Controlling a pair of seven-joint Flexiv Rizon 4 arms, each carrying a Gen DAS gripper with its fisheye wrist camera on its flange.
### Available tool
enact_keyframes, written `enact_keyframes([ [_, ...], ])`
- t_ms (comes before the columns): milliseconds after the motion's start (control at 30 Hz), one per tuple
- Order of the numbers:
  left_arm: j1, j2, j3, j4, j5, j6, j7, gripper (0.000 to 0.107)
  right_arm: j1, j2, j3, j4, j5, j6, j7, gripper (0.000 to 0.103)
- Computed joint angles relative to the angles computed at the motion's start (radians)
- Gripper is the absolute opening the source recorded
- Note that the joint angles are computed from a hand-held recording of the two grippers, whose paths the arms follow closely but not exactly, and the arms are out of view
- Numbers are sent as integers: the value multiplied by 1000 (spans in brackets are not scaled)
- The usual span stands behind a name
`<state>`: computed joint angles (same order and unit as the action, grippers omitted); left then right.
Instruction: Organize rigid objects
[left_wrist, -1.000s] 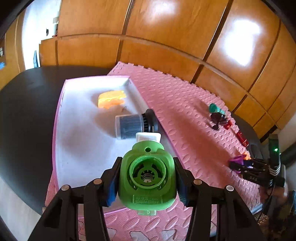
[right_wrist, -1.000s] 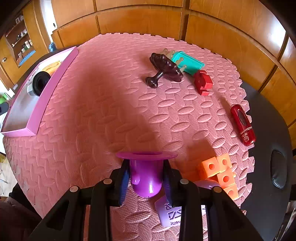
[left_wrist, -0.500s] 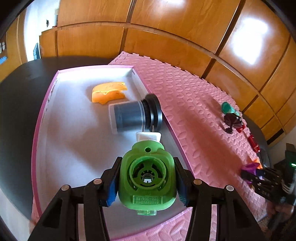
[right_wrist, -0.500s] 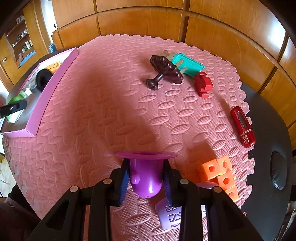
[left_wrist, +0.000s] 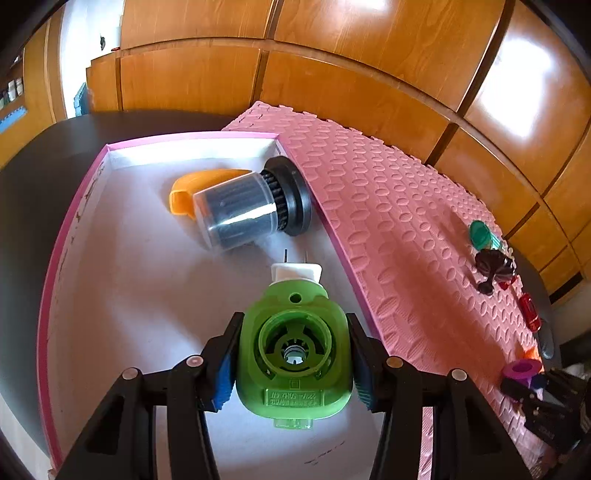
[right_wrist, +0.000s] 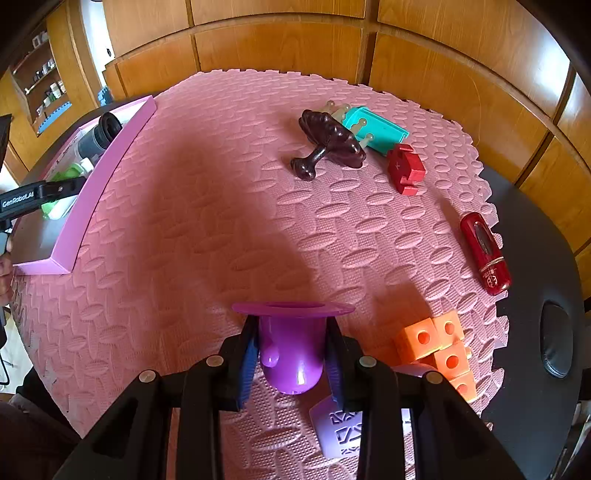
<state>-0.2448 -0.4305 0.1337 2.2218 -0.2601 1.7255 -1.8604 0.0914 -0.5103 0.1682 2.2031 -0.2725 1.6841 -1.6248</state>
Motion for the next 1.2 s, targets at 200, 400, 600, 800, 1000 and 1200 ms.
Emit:
enact_keyframes([
  [200, -9, -5, 6, -5, 2, 4, -2, 53, 10, -1, -12, 0, -1, 6, -4, 32],
  [400, -55, -4, 44, -2, 1, 6, -1, 56, 25, 0, -26, 3, -1, 13, -3, 32],
  [600, -178, 12, 164, 18, -9, 9, -19, 68, 33, 2, -34, 6, -1, 16, -2, 32],
  [800, -389, 36, 359, 59, -33, 21, -14, 71, 38, 2, -40, 8, -2, 20, -2, 32],
  [1000, -627, 9, 578, 68, -71, -28, -28, 70, 50, 3, -54, 12, -3, 26, -2, 32],
  [1200, -824, -40, 780, 41, -24, -86, -95, 70, 64, 5, -69, 15, -2, 31, -1, 32],
])
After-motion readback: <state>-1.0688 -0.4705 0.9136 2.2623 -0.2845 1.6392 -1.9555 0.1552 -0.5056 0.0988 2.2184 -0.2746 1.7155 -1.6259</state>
